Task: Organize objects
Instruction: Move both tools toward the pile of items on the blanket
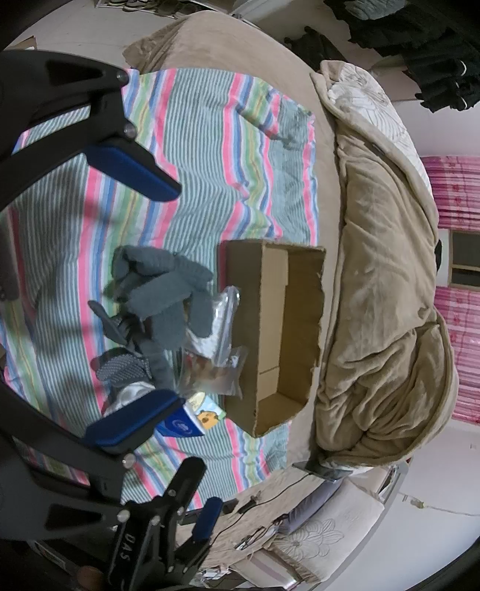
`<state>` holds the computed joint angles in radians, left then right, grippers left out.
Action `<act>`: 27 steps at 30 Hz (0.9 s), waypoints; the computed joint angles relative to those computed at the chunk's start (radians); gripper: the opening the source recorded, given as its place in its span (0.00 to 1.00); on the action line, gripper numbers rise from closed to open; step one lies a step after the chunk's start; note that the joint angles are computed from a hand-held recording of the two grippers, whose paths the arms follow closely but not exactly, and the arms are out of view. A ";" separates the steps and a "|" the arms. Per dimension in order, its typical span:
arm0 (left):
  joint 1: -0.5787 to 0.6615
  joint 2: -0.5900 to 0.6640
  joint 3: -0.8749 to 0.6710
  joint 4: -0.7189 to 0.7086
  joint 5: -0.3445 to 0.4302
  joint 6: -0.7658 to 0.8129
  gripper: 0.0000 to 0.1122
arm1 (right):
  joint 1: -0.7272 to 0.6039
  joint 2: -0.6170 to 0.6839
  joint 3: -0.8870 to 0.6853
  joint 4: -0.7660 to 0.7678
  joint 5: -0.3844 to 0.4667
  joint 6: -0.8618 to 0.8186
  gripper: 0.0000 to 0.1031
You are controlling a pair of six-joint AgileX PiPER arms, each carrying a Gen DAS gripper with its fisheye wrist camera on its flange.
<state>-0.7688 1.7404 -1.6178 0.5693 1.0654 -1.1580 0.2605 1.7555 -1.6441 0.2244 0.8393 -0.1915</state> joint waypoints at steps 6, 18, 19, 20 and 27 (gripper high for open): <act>0.000 -0.003 -0.001 -0.003 0.002 0.004 0.91 | -0.006 -0.011 0.017 0.004 -0.004 -0.005 0.92; -0.001 -0.002 -0.009 -0.013 0.009 0.007 0.91 | -0.007 -0.012 0.017 0.006 -0.003 -0.008 0.92; 0.000 -0.002 -0.008 -0.014 0.008 0.008 0.91 | -0.008 -0.013 0.018 0.007 -0.003 -0.008 0.92; -0.001 -0.002 -0.007 -0.014 0.007 0.008 0.91 | -0.009 -0.013 0.019 0.008 -0.003 -0.009 0.92; 0.019 -0.013 0.024 -0.044 -0.055 0.030 0.91 | -0.013 -0.017 0.031 0.006 -0.002 -0.007 0.92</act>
